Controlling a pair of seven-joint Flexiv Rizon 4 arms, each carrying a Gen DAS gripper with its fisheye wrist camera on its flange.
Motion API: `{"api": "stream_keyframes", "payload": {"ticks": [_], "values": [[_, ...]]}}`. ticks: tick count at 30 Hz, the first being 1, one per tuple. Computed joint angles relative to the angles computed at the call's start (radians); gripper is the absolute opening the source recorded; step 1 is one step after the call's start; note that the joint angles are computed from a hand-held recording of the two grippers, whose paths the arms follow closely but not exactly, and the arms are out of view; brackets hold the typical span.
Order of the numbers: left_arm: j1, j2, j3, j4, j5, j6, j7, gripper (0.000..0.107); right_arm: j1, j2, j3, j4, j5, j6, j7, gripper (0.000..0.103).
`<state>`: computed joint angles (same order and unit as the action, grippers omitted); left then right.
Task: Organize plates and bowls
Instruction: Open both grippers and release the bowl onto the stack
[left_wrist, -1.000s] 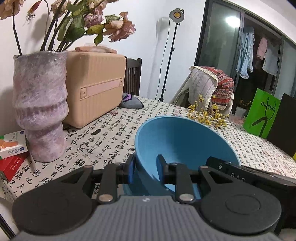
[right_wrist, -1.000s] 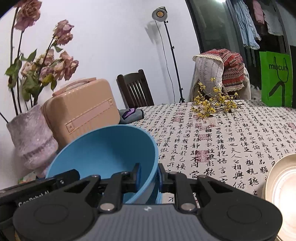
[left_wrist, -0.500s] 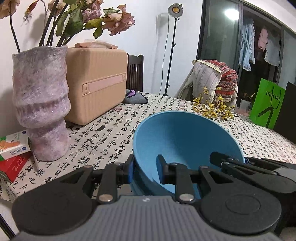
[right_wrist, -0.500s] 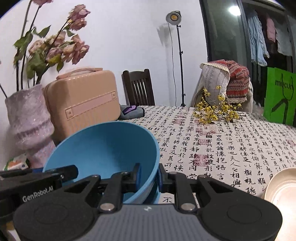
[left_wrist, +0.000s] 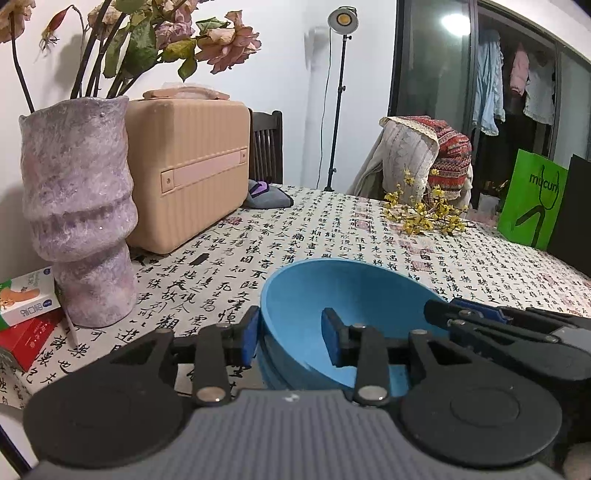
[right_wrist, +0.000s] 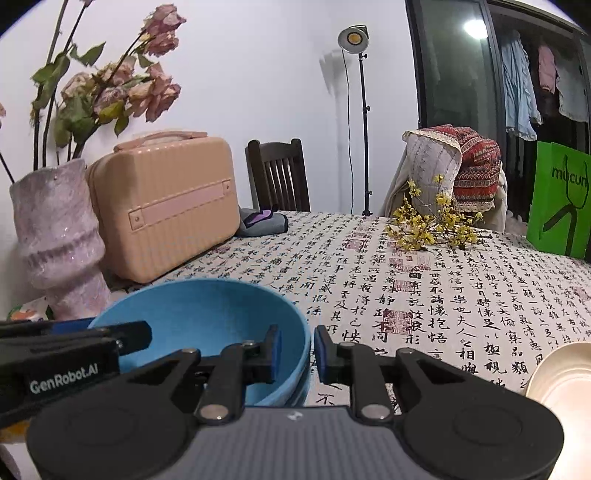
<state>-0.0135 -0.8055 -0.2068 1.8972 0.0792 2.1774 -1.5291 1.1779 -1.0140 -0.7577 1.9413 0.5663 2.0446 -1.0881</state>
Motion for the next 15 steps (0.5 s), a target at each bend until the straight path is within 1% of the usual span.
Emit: {"api": "stream_keyframes", "payload": {"ticks": [1, 2, 3, 4, 5, 6, 7, 8, 10, 11, 12, 13, 14, 15], "values": [[0.013, -0.002, -0.012, -0.001, 0.012, -0.002, -0.006, 0.042, -0.007, 0.004, 0.010, 0.003, 0.000, 0.017, 0.001, 0.020], [0.032, -0.004, -0.029, 0.000, 0.028, -0.002, -0.015, 0.044, -0.020, 0.013, 0.027, 0.007, 0.000, 0.039, -0.003, 0.020], [0.052, -0.007, -0.047, 0.000, 0.048, -0.001, -0.026, 0.049, -0.032, 0.022, 0.044, 0.008, 0.003, 0.058, -0.011, 0.024], [0.063, -0.007, -0.056, 0.003, 0.059, 0.005, -0.036, 0.057, -0.049, 0.035, 0.067, 0.011, 0.007, 0.082, -0.020, 0.030], [0.067, -0.005, -0.057, 0.008, 0.062, 0.017, -0.047, 0.063, -0.062, 0.045, 0.086, 0.015, 0.015, 0.104, -0.029, 0.033], [0.072, -0.004, -0.058, 0.013, 0.067, 0.033, -0.058, 0.073, -0.080, 0.056, 0.110, 0.022, 0.020, 0.137, -0.036, 0.042], [0.080, -0.004, -0.062, 0.017, 0.080, 0.049, -0.070, 0.078, -0.096, 0.064, 0.131, 0.027, 0.025, 0.165, -0.043, 0.051], [0.097, -0.003, -0.072, 0.021, 0.103, 0.063, -0.085, 0.079, -0.114, 0.073, 0.154, 0.034, 0.029, 0.197, -0.048, 0.057], [0.123, 0.001, -0.085, 0.029, 0.143, 0.077, -0.110, 0.087, -0.156, 0.091, 0.208, 0.057, 0.033, 0.270, -0.051, 0.077], [0.131, 0.003, -0.087, 0.036, 0.161, 0.090, -0.121, 0.090, -0.178, 0.100, 0.236, 0.069, 0.030, 0.303, -0.051, 0.081], [0.142, 0.002, -0.090, 0.041, 0.183, 0.108, -0.132, 0.095, -0.205, 0.111, 0.269, 0.088, 0.021, 0.340, -0.049, 0.085], [0.153, 0.000, -0.093, 0.047, 0.204, 0.126, -0.146, 0.100, -0.225, 0.119, 0.295, 0.103, 0.014, 0.366, -0.051, 0.085], [0.166, 0.000, -0.098, 0.054, 0.225, 0.137, -0.163, 0.103, -0.243, 0.127, 0.319, 0.120, 0.008, 0.393, -0.054, 0.086], [0.188, -0.001, -0.111, 0.061, 0.257, 0.144, -0.185, 0.103, -0.259, 0.132, 0.343, 0.138, 0.004, 0.422, -0.059, 0.089]]}}
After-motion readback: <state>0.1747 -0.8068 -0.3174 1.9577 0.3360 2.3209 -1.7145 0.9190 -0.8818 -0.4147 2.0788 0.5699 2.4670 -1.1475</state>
